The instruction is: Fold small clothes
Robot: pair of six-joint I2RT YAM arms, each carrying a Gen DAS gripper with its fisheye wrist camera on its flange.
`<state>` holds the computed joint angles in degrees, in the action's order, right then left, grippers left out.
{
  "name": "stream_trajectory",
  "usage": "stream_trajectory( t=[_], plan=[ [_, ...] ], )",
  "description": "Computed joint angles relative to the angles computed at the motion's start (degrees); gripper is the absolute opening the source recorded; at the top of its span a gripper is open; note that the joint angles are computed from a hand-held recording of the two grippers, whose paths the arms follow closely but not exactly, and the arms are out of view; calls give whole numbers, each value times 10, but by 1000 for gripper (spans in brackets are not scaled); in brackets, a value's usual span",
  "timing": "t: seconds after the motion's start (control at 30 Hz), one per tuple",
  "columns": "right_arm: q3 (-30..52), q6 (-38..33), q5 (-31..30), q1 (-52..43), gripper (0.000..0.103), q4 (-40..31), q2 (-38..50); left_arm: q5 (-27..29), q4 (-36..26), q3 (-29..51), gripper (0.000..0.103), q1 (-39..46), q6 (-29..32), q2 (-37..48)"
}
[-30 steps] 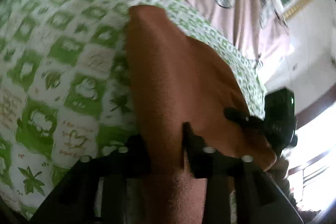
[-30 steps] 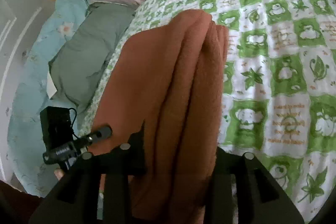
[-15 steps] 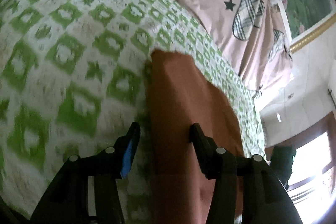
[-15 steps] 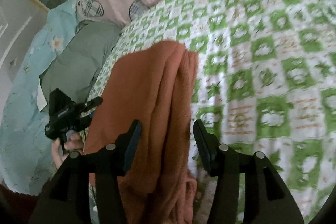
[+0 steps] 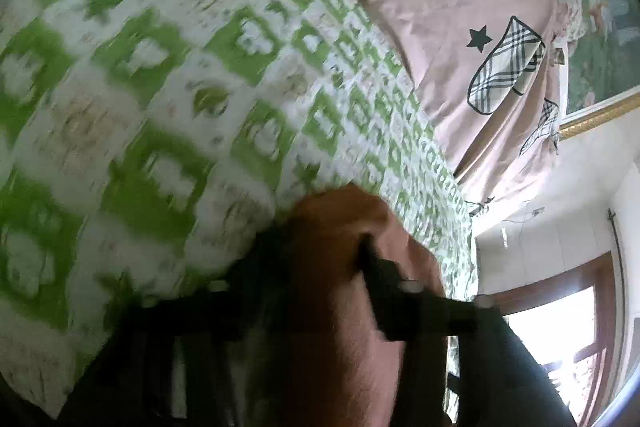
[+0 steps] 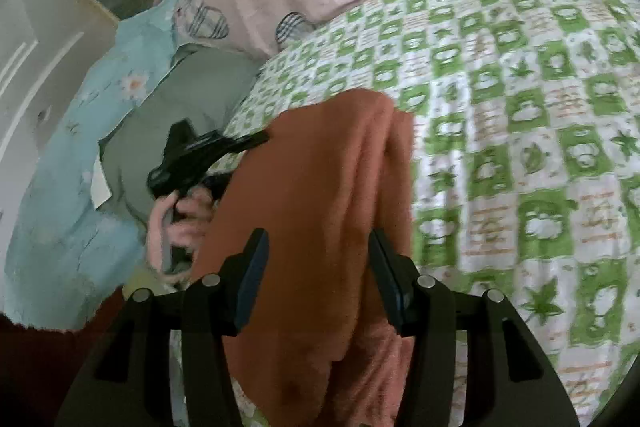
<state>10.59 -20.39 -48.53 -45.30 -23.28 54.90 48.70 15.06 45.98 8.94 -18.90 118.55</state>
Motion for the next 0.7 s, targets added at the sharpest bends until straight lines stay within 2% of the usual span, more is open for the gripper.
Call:
stream_trajectory(
  t=[0.07,0.13,0.17,0.2,0.27,0.4,0.47,0.53,0.7],
  plan=[
    [-8,13,6,20,53,10,-7,-3,-13,19,16,-7,4,2],
    [-13,23,11,31,53,22,-5,-37,-16,31,7,-15,3,-12],
    [-15,25,12,31,53,23,-6,-43,-19,38,6,-14,2,-16],
    [-16,25,12,30,53,23,-7,-38,-21,48,0,-8,-4,-17],
    [-16,16,6,17,53,15,-6,-21,-10,60,0,5,-12,-20],
    [-18,7,1,7,53,-3,-20,-38,-77,82,0,7,29,-41],
    [-17,-3,-10,-4,53,-14,-25,-34,-106,78,9,11,52,-43],
    [-18,2,-9,-1,53,-13,-31,-39,-120,69,26,13,70,-38],
    [-27,47,17,43,53,0,-66,-12,-127,78,26,19,66,-3]
  ],
)
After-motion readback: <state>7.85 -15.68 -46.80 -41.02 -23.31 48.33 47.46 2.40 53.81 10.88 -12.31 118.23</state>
